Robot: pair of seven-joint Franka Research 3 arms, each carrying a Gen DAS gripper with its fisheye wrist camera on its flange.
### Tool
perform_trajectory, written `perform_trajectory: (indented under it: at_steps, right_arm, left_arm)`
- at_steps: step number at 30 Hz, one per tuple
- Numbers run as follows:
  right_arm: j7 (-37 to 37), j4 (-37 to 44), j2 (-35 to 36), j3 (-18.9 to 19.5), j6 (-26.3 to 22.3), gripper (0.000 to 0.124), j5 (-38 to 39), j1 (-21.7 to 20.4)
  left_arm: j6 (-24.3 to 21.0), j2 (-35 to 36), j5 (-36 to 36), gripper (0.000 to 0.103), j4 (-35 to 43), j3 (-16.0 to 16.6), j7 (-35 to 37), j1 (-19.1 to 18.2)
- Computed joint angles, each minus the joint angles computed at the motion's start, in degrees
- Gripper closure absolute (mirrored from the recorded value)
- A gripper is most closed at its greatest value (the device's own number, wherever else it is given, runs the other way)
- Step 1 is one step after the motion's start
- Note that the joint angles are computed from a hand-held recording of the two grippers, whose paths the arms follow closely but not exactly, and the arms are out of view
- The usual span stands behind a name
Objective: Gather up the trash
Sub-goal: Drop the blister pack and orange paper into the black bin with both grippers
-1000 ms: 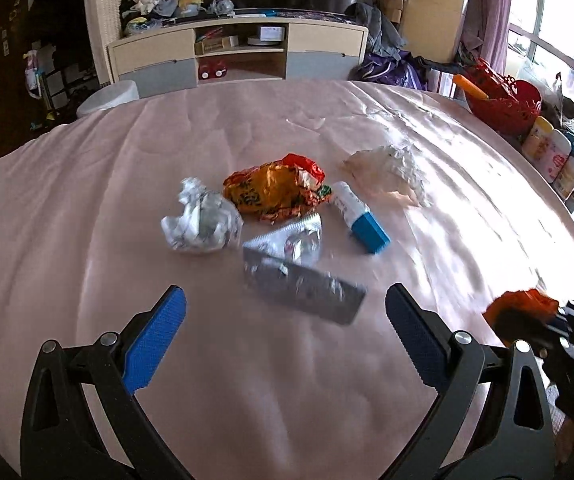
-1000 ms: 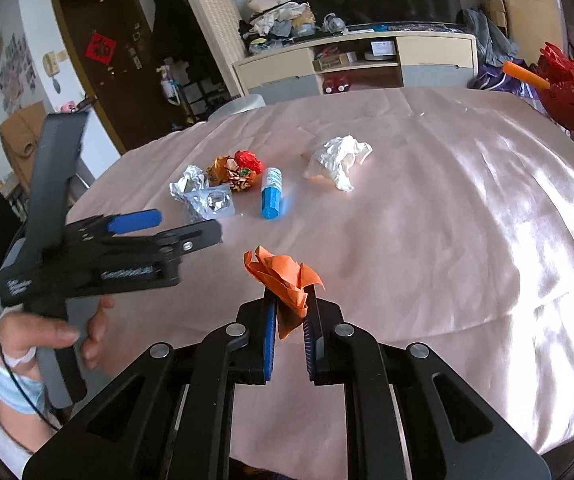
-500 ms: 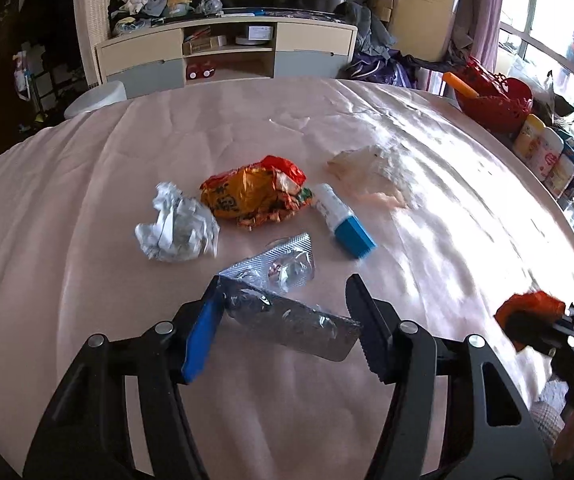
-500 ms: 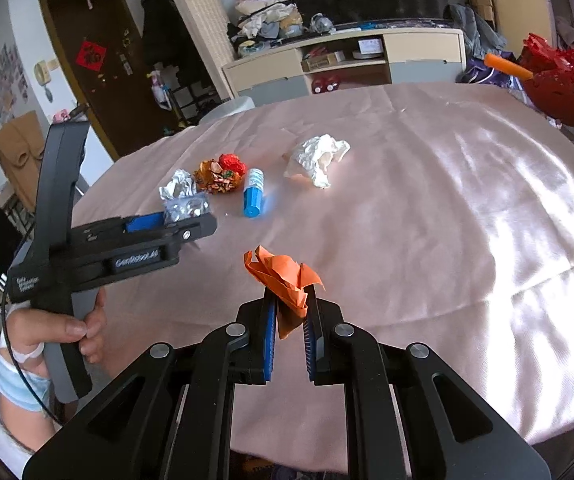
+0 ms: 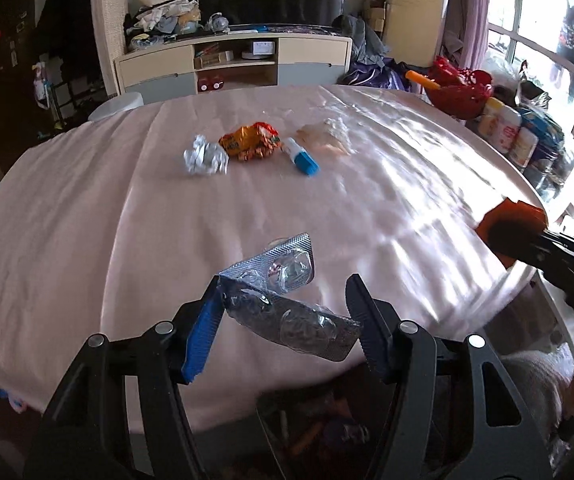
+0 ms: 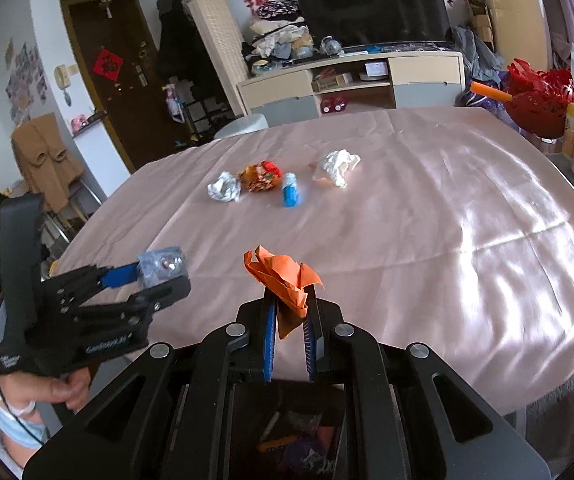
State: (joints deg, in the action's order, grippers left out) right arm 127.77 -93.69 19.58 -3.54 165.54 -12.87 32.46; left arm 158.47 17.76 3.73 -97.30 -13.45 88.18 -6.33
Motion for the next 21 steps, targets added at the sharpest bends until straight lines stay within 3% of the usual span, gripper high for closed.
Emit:
perform_trajectory:
  at_steps: [6, 11, 15, 21]
  right_arm:
    - [2.35, -5.22, -2.99, 0.50, 0.34, 0.111, -1.61, 1.27]
    - [1.16, -9.38, -4.28, 3.68, 1.35, 0.111, 1.57, -0.03]
    - [-1.43, -11.35, -3.96, 5.85, 0.95, 0.111, 6.21, -1.24]
    - [-2.62, -12.11, -2.32, 6.24, -1.58, 0.111, 9.08, -0.61]
  left_arm:
    - [4.11, -8.59, -1.48, 0.044, -12.37, 0.04, -1.26, 0.11]
    - [6.15, -13.66, -7.56, 0.044, -21.00, -0.31, 1.77, 0.08]
    - [6.01, -15.12, -10.06, 0.045, -24.86, 0.38, 3.14, -1.15]
    - [4.68, -14.35, -9.78, 0.050, -26.77, 0.93, 2.65, -2.36]
